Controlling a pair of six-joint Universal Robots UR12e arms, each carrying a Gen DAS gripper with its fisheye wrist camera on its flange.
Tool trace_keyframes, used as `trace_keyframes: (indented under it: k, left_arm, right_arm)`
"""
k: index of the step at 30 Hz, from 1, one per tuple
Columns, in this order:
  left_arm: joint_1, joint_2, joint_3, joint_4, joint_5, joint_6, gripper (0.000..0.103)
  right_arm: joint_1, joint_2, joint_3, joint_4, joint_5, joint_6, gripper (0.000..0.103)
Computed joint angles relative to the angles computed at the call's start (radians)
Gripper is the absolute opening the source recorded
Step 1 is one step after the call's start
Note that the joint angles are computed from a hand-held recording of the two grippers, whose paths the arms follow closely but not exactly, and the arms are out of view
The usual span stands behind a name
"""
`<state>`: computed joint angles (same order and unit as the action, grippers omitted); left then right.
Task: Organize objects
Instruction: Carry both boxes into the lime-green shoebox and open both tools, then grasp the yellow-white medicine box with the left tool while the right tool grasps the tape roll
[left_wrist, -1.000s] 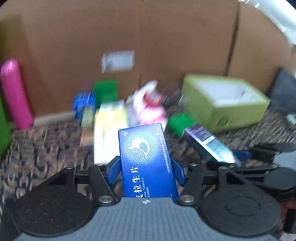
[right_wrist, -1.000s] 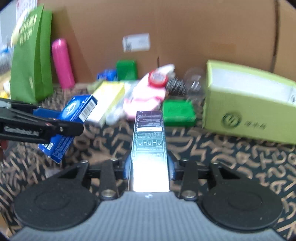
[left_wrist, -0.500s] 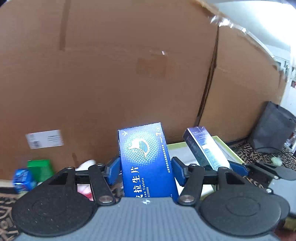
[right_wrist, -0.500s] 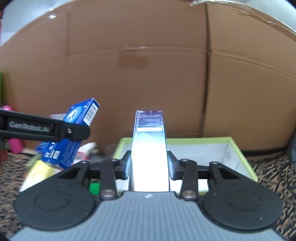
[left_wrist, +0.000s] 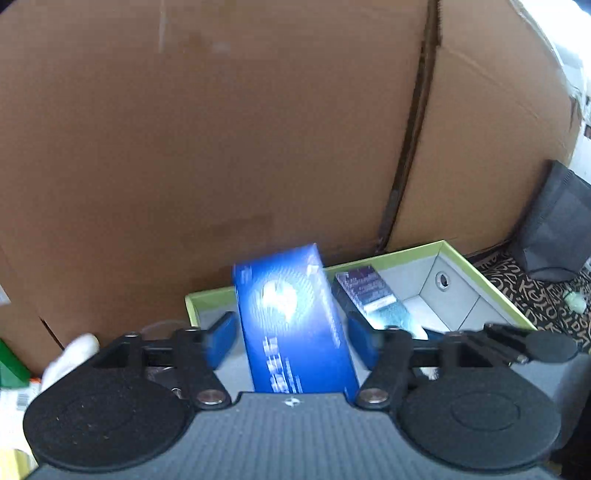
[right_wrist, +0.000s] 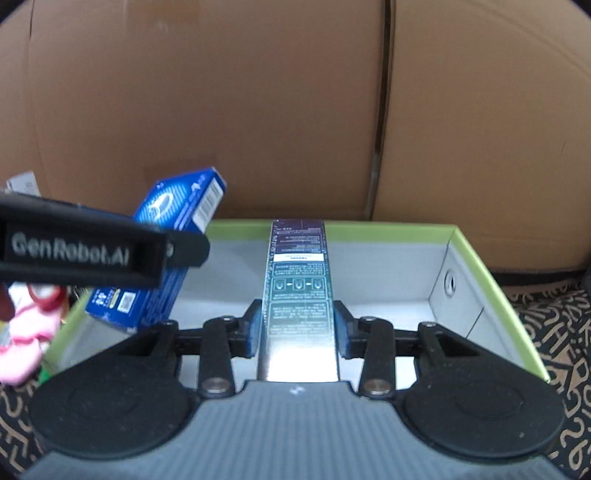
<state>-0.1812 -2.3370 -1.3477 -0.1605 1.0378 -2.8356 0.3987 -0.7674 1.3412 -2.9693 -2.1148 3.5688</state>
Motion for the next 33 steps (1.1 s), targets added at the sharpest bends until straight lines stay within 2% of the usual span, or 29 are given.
trace_keyframes:
  k: [3,4,5,8,9,11,14,18,21,25,30,32,33]
  left_arm:
    - [-0.003,-0.007,-0.012,0.027,0.014,0.004,0.090]
    - [-0.008,-0.006,-0.015,0.026,0.035,0.020,0.091]
    - [-0.009,-0.003,-0.020,0.024,0.041,0.037,0.091]
    - [0.000,0.014,-0.042,0.033,0.026,0.050,0.091]
    - [0.007,0.021,-0.058,0.065,0.009,0.031,0.091]
    - [0.025,0.036,-0.086,0.128,-0.012,0.005,0.092]
    - [0.047,0.067,-0.150,0.245,-0.017,-0.035,0.098]
    - [0.079,0.112,-0.240,0.346,-0.014,-0.054,0.100]
    - [0.112,0.149,-0.301,0.358,-0.002,-0.058,0.100]
    - [0.163,0.188,-0.377,0.378,0.030,-0.064,0.101]
    - [0.213,0.204,-0.434,0.387,0.091,-0.053,0.101]
    - [0.233,0.206,-0.447,0.370,0.113,-0.051,0.101]
    - [0.245,0.206,-0.451,0.358,0.118,-0.054,0.101]
  right_arm:
    - [-0.010,-0.001,0.007,0.023,0.037,0.004,0.039]
    - [-0.013,-0.001,0.011,0.015,0.044,0.009,0.047]
    - [-0.014,-0.004,0.014,0.017,0.039,0.016,0.061]
    - [-0.006,-0.014,0.032,-0.029,-0.010,-0.015,0.069]
    - [-0.001,-0.020,0.043,-0.060,-0.027,-0.032,0.073]
    - [0.012,-0.031,0.068,-0.128,-0.076,-0.065,0.089]
    - [0.038,-0.021,0.049,-0.186,-0.134,-0.100,0.100]
    - [0.062,-0.038,0.085,-0.261,-0.112,-0.105,0.103]
    - [0.078,-0.041,0.095,-0.284,-0.087,-0.079,0.103]
    - [0.127,-0.037,0.112,-0.308,-0.066,-0.052,0.103]
    - [0.160,-0.017,0.090,-0.279,0.017,-0.055,0.103]
    - [0.197,0.001,0.065,-0.242,0.022,-0.040,0.103]
    - [0.202,0.009,0.054,-0.226,0.049,-0.044,0.103]
